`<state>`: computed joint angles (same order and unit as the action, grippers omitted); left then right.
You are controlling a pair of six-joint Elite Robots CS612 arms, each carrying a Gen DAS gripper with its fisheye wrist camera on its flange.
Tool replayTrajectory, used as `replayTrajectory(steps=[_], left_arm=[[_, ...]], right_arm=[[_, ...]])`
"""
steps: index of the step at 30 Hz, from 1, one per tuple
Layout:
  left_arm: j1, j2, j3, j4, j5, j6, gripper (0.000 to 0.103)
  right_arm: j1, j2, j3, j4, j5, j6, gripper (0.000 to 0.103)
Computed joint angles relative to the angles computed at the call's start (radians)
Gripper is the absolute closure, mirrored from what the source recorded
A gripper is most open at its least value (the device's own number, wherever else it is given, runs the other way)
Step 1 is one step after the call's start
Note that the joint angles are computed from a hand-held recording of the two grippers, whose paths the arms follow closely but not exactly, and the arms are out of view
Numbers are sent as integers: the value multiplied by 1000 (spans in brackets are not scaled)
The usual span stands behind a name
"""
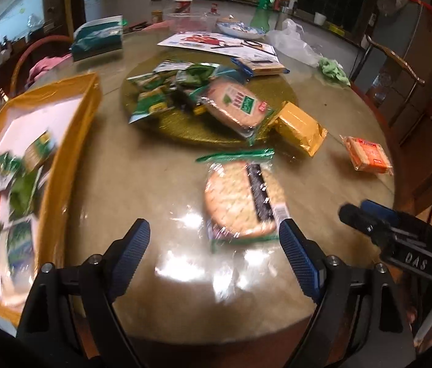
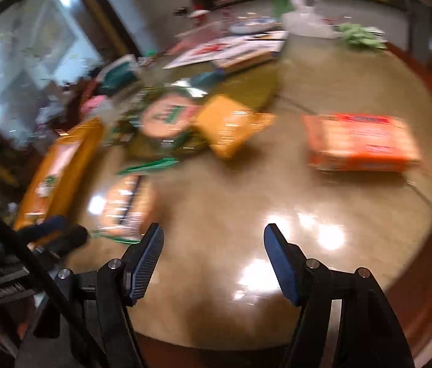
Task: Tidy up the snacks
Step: 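Move the left tool toward the round cracker pack on the table, then grasp the round cracker pack with the left tool while the right tool grasps the orange cracker pack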
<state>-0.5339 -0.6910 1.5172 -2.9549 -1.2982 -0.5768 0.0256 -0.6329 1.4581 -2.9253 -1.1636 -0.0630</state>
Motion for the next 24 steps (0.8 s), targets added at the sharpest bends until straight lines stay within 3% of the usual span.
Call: replayTrajectory(steps=[3,6,16,19,21,24], left_arm=[[-1,16,-37,34,5,17,17],[-4,25,-57,46,8,26,16],[-8,68,-141,174,44,35,15],[-7,70,-136,150,40,25,16],[-8,68,-125,126,47,23,27],[-11,59,-101,106,63,15,28]], right_arm=[[2,-2,7,-23,-74,5,35],[-4,-6,18,-36,-102,6,34],[-9,-5,27,-56,-101,-2,33],[-8,-3,25,-62,-99,-5,31],[-12,-1,25,-67,-84,3,31],[-24,1,23,-68,-56,28,31]])
